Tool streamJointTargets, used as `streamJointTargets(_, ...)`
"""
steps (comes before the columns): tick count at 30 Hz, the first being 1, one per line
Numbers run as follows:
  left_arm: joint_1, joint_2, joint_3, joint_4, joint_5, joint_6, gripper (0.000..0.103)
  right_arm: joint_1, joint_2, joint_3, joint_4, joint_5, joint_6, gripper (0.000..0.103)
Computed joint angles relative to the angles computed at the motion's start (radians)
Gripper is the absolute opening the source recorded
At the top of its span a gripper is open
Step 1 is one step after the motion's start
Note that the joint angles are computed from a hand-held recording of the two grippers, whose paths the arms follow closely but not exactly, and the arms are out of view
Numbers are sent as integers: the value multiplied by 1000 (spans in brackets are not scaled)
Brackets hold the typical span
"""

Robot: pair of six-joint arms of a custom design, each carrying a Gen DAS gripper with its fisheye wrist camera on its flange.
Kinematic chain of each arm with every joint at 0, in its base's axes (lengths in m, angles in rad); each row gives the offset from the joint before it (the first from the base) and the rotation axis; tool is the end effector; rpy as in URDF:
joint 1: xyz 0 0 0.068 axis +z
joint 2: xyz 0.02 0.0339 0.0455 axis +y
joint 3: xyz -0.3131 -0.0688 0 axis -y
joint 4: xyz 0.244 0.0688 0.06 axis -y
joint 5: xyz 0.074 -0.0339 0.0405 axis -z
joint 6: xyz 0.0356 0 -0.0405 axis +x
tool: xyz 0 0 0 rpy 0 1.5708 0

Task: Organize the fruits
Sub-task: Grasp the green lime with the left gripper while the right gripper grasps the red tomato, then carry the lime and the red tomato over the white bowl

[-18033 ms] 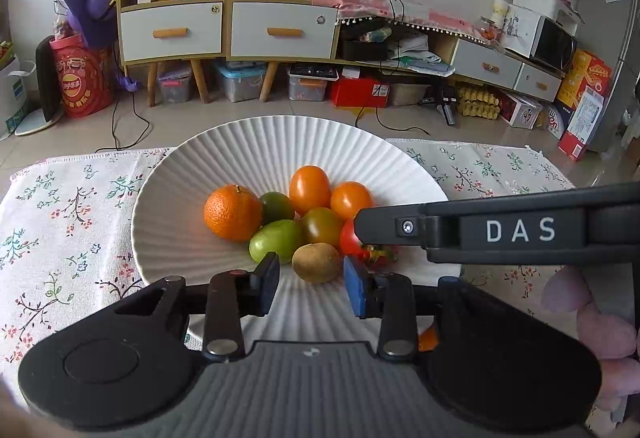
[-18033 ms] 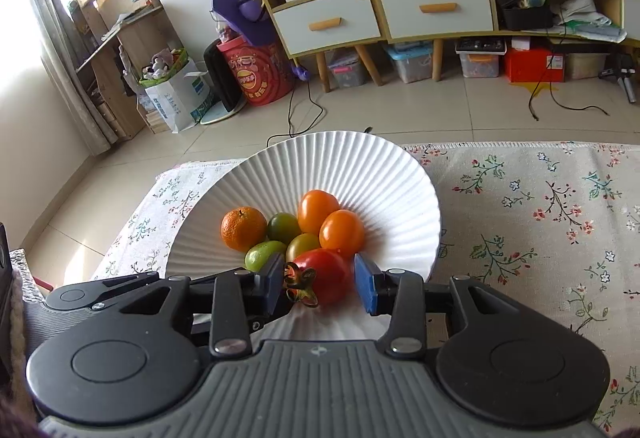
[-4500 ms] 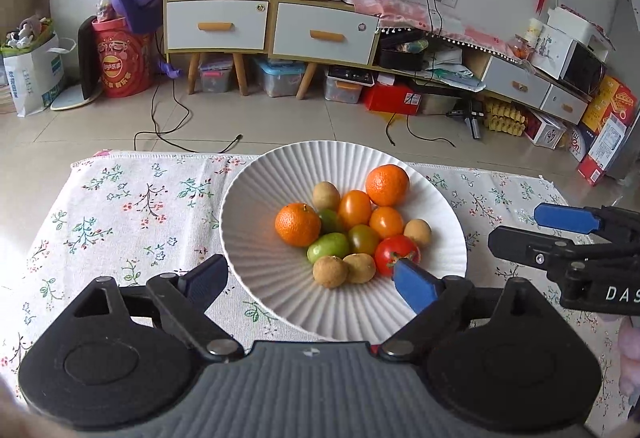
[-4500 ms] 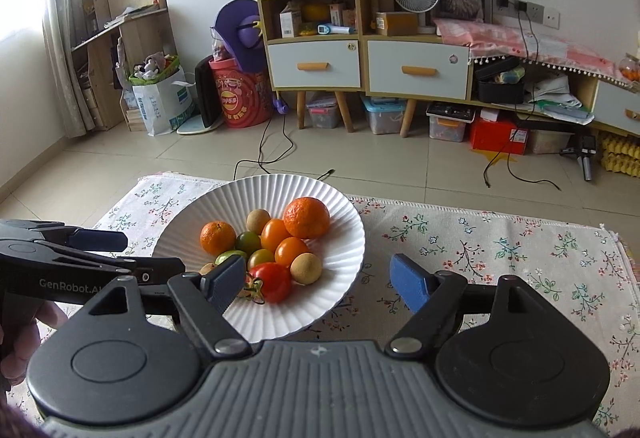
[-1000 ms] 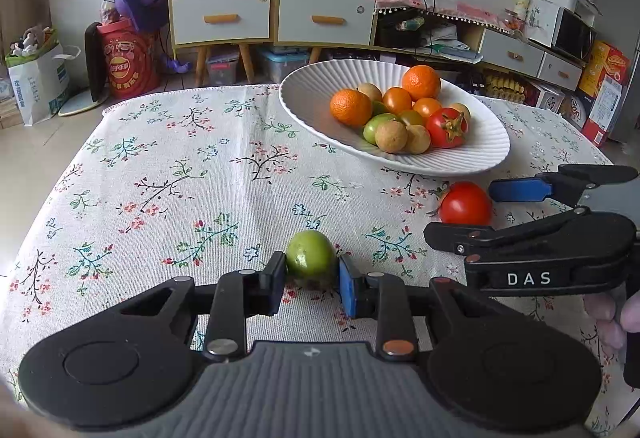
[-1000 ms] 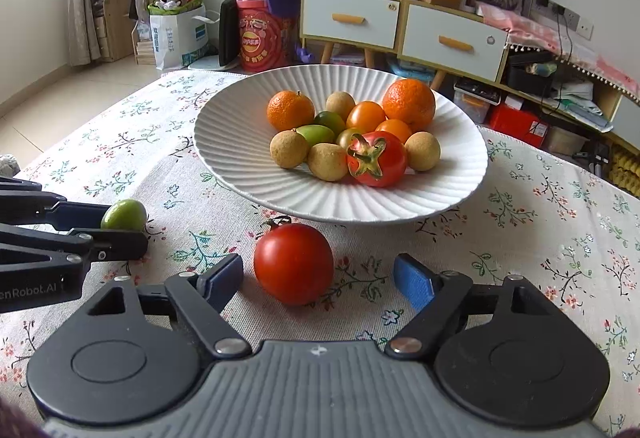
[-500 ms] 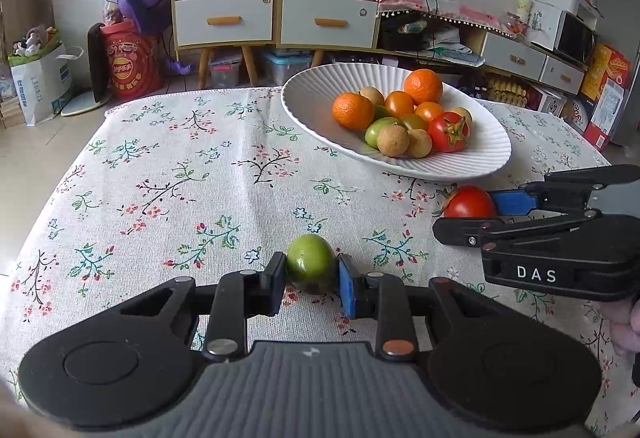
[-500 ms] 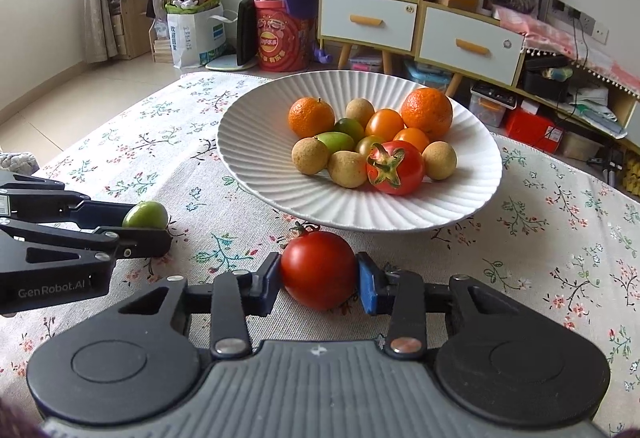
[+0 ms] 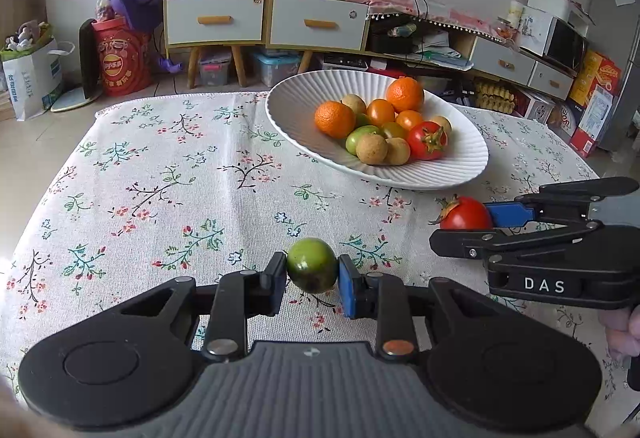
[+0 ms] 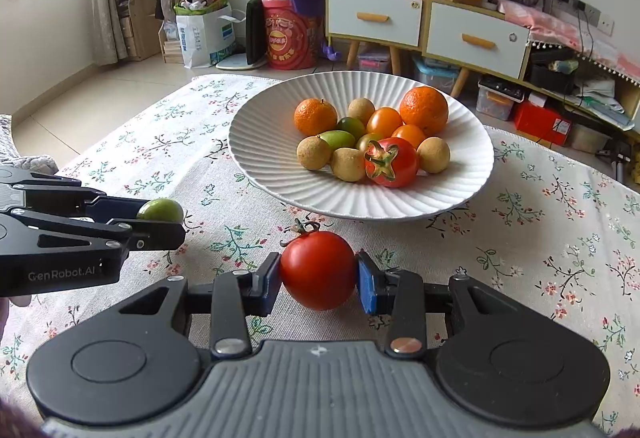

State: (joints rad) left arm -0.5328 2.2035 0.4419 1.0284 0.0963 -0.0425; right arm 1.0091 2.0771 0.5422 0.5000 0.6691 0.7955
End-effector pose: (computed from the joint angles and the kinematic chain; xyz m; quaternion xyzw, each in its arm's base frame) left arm 0.2559 -0.1549 0.0418 0.2405 0.8805 -0.1574 0.3770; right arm 0.1745 0.2359 0.0580 -0.0107 0.9149 0.0000 0.4035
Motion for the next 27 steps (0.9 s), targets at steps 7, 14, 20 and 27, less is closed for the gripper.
streamJointTargets(7,-13,-33,-9,-19,9,-11,23,11,-37,-22,5,-9,10,36)
streamJointTargets(14,-27,-78,-9,-40,29,-36,23,1,-93,-62,41,-4,0,36)
streamJointTargets(20,-42,-115,5,-63,39,-63,23,-16,-147,-100,77,16,1,36)
streamJointTargets(27,-76,-120,60,-97,22,-95,23,-53,-181,-144,130,31,8,36)
